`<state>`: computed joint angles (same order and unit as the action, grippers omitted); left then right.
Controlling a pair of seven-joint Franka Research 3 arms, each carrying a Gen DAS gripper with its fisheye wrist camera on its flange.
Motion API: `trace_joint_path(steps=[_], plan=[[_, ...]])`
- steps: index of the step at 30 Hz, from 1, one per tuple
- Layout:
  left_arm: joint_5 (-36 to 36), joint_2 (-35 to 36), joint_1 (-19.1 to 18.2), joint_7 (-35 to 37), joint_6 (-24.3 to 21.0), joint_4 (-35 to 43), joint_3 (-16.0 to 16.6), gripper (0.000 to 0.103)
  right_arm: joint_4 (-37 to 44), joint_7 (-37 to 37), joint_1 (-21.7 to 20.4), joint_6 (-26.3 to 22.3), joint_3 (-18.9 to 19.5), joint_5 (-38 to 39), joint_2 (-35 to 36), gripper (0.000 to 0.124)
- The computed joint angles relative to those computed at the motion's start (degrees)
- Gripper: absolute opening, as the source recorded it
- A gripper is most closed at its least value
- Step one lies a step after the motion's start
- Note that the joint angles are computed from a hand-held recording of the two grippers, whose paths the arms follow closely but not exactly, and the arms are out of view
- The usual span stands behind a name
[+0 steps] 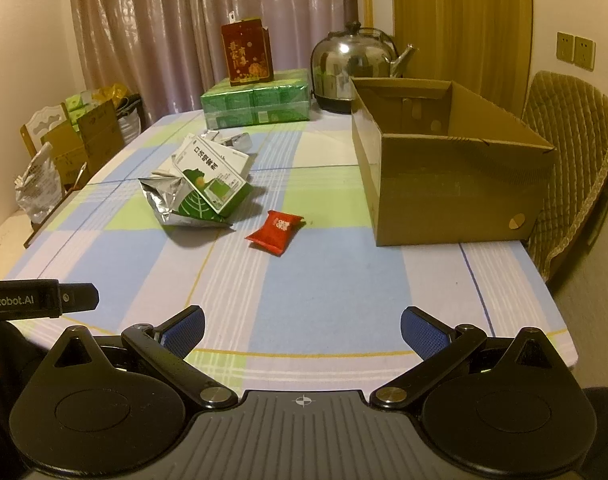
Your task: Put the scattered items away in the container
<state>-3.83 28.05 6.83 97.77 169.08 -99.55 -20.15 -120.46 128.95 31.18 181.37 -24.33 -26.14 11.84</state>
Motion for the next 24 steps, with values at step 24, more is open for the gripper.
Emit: trace_joint_path(steps=[24], plan=[[1.18, 0.48, -0.05, 0.22, 0.57, 1.06, 0.32, 0.102, 1.19, -12.65, -6.88, 0.7, 8.31, 5.51, 1.11, 0.101]])
